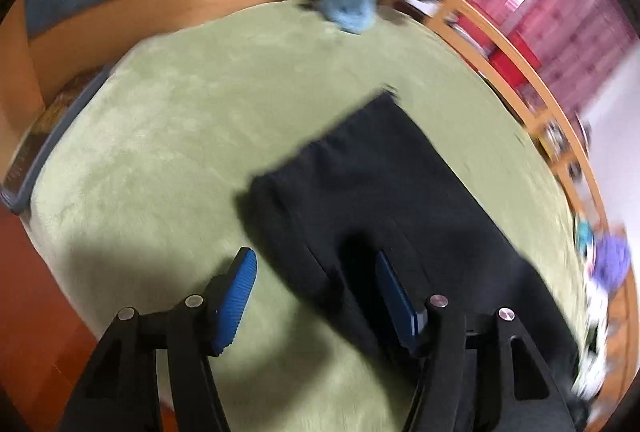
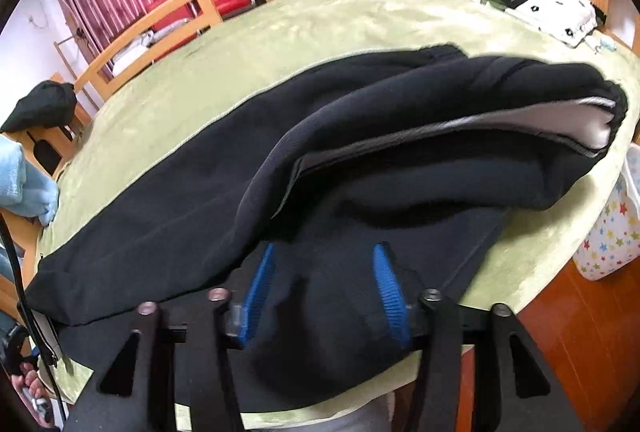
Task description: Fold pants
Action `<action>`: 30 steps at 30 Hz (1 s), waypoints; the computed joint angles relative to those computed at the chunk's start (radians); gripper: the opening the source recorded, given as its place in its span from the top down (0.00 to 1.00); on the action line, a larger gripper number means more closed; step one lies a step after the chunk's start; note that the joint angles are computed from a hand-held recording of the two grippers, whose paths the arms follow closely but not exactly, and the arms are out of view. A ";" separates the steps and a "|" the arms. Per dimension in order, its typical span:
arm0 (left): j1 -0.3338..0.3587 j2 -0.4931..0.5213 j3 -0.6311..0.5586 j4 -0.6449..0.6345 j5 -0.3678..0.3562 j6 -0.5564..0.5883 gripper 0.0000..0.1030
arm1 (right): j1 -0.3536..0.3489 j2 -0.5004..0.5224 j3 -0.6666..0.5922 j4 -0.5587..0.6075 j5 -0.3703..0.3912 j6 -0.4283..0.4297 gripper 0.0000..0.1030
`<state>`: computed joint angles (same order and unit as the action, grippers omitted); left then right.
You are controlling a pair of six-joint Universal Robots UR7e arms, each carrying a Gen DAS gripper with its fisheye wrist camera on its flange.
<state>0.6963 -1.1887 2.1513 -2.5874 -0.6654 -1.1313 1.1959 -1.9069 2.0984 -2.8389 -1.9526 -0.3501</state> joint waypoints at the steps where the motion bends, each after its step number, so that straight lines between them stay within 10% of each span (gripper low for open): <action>1: -0.016 0.004 0.001 0.006 -0.015 0.018 0.40 | -0.017 -0.013 0.000 -0.004 0.033 -0.006 0.40; 11: -0.125 0.086 0.055 -0.292 -0.192 0.192 0.31 | -0.075 0.052 -0.075 0.069 0.220 -0.002 0.37; 15: -0.131 0.140 -0.002 -0.231 -0.195 0.203 0.25 | -0.043 0.138 -0.118 0.061 0.169 0.017 0.34; 19: -0.140 0.197 -0.099 0.092 -0.085 0.064 0.26 | -0.032 0.181 -0.117 -0.001 0.140 0.007 0.34; 26: -0.124 0.147 -0.076 0.059 0.037 0.033 0.77 | -0.006 0.202 -0.109 -0.069 0.128 -0.079 0.93; 30: -0.114 0.101 -0.091 0.007 0.138 0.106 0.80 | 0.076 0.245 -0.148 -0.164 0.093 -0.147 0.93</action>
<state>0.5819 -1.0873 2.0604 -2.5803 -0.5278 -1.0250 1.2719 -1.6616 1.9506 -3.0029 -1.8596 -0.4970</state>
